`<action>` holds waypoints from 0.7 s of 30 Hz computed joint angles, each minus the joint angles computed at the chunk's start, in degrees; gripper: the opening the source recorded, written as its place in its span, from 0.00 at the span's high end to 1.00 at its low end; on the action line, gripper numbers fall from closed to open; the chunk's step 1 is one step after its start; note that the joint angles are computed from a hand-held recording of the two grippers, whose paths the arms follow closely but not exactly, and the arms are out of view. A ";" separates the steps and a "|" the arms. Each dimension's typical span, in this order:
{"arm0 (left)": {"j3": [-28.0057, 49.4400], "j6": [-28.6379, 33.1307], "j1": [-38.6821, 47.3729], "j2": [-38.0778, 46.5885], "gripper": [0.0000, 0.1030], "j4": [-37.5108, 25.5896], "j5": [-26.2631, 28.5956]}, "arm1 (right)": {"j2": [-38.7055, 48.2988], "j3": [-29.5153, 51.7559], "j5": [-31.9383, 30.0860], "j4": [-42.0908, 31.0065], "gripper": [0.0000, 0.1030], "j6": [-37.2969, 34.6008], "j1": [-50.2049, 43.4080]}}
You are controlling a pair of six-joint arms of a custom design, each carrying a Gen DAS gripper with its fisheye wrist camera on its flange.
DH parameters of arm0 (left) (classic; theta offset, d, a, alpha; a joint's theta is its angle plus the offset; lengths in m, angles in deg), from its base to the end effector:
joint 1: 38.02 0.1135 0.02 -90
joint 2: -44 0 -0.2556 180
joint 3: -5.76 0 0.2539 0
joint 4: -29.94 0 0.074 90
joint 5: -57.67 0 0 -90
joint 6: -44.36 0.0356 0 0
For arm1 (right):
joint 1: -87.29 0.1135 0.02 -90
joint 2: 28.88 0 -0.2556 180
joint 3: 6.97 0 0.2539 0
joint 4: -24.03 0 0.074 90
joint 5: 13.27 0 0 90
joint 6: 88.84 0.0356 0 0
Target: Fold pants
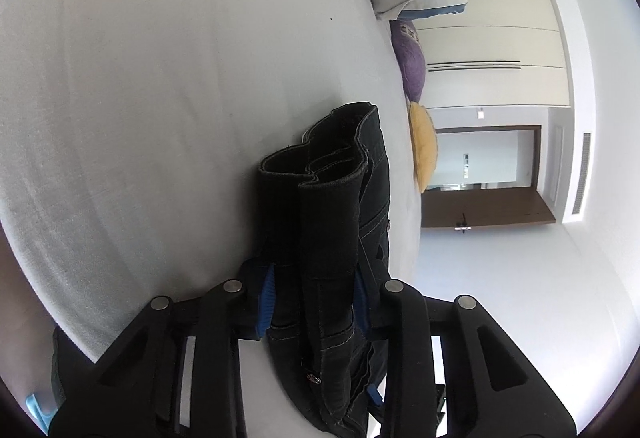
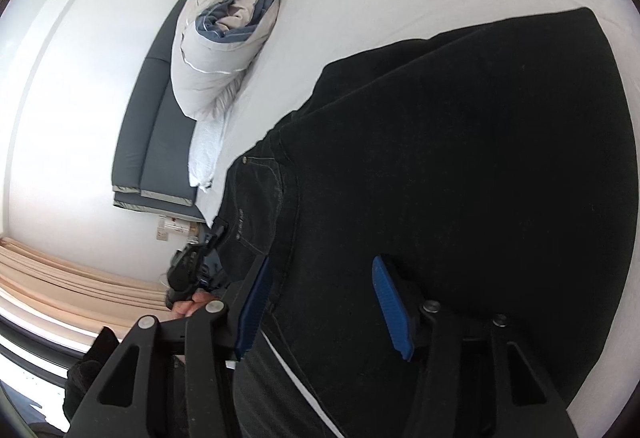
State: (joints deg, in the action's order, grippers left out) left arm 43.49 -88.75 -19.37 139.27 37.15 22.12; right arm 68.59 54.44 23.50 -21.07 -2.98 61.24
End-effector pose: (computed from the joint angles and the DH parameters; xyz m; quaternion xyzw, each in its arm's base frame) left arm 0.2368 0.0494 0.0809 -0.2961 0.7976 -0.4845 0.2037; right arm 0.2579 -0.0943 0.1233 0.1355 0.8817 0.4133 0.1828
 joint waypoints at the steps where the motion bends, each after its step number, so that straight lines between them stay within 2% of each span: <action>1: -0.01 0.06 -0.42 -0.90 0.78 -0.71 -1.03 | -0.15 0.03 0.96 -0.03 0.51 -0.11 0.42; 4: -0.32 0.98 -2.62 -6.50 0.85 -3.99 -5.52 | -0.68 -0.20 3.29 0.30 0.55 0.19 1.36; 10: 4.26 5.57 -13.98 -23.49 0.87 -19.25 -21.21 | -2.25 -0.84 8.00 1.28 0.56 0.60 3.84; 13: 10.53 9.24 -25.18 -29.32 0.87 -27.14 -32.46 | -2.23 -1.20 8.46 1.97 0.56 1.05 4.11; 16: 16.96 14.62 -39.48 -31.32 0.87 -33.03 -45.00 | -1.55 -0.83 7.58 1.55 0.56 0.80 3.54; 19: 23.26 21.47 -57.43 -27.41 0.87 -35.38 -58.03 | -0.67 0.01 4.49 -0.08 0.50 0.34 1.68; 21: 25.77 24.85 -67.05 -23.02 0.87 -35.37 -64.03 | -0.38 0.32 -0.28 -1.58 0.45 -0.02 -1.31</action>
State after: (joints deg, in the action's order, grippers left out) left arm 69.27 -63.90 -86.42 116.25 1.78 -41.91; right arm 68.21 54.76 23.22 -22.65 -3.00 59.94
